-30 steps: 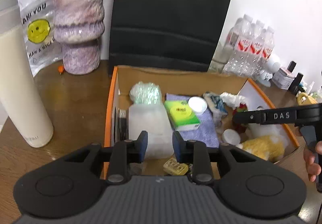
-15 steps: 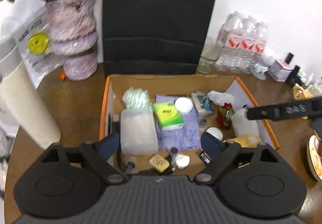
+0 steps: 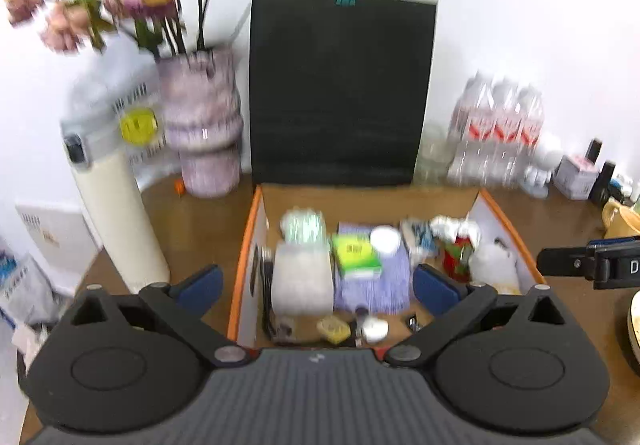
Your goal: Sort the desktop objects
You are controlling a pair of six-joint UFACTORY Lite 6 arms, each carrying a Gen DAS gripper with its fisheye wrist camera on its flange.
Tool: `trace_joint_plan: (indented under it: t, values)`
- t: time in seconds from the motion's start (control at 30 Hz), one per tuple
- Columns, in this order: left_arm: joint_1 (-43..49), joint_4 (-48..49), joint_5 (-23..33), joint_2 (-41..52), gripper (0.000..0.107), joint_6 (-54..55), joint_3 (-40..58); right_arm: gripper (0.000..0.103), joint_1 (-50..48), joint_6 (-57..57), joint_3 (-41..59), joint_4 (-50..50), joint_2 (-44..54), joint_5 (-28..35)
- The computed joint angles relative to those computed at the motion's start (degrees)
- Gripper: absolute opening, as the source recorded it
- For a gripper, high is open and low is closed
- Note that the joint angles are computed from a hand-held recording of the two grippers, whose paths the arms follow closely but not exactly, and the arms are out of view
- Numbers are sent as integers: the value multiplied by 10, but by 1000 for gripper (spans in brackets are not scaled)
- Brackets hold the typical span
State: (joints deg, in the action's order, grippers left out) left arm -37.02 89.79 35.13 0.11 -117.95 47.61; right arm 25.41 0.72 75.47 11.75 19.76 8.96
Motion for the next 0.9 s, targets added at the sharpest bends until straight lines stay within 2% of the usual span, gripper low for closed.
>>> trace_joint_plan:
  t: [0.03,0.1,0.17,0.2,0.27,0.53,0.77,0.9]
  values:
    - [-10,55,14,-11,103,-52,-26,87,10,-33,-46,32,-25,-60]
    - [-37,124,56,-25,103,-126,-68,87,30,-52,-143,35,-79,-180]
    - [-57,156,89,-26,103,-168,-91,87,54,-87,-222,67,-105,-300]
    - [-66,165,103,-28,103,-183,-100,87,62,-80,-247,63,-107,-336]
    - [-84,179,131,-30,103,-213,-115,87,66,-61,-265,54,-108,-357]
    - [-154,157,196,-43,103,-250,-170,87,89,-82,-302,102,-127,-355]
    - [-274,43,238,-44,103,-303,-237,87,130,-69,-392,135,-150,-378]
    - [-367,-42,254,-58,103,-346,-279,87,185,-59,-476,178,-175,-414]
